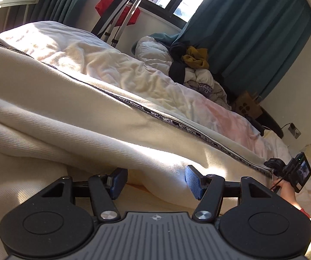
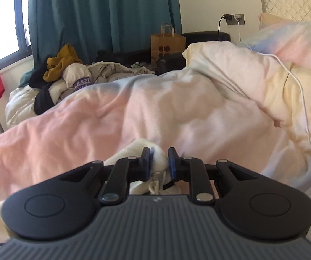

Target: Fold clothes

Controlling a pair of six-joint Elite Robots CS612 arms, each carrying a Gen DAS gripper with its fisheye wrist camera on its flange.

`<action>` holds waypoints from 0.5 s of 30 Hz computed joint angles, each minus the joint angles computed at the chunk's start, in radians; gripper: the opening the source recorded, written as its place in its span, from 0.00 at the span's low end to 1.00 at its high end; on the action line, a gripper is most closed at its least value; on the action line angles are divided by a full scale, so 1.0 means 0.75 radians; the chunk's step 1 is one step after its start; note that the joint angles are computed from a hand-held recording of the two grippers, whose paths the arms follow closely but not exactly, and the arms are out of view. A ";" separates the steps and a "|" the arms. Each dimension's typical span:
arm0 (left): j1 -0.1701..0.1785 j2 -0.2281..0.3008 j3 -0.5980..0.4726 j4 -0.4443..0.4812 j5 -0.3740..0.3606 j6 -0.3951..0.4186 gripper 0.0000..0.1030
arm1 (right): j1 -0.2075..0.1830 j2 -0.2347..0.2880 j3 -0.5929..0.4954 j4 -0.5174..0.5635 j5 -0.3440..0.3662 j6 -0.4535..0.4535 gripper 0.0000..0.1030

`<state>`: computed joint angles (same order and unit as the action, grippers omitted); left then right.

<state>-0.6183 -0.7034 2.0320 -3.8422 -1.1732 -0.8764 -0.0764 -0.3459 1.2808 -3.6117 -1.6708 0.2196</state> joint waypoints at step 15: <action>-0.022 -0.031 0.031 0.006 0.027 0.016 0.62 | -0.042 -0.239 0.413 -0.192 0.292 -0.020 0.25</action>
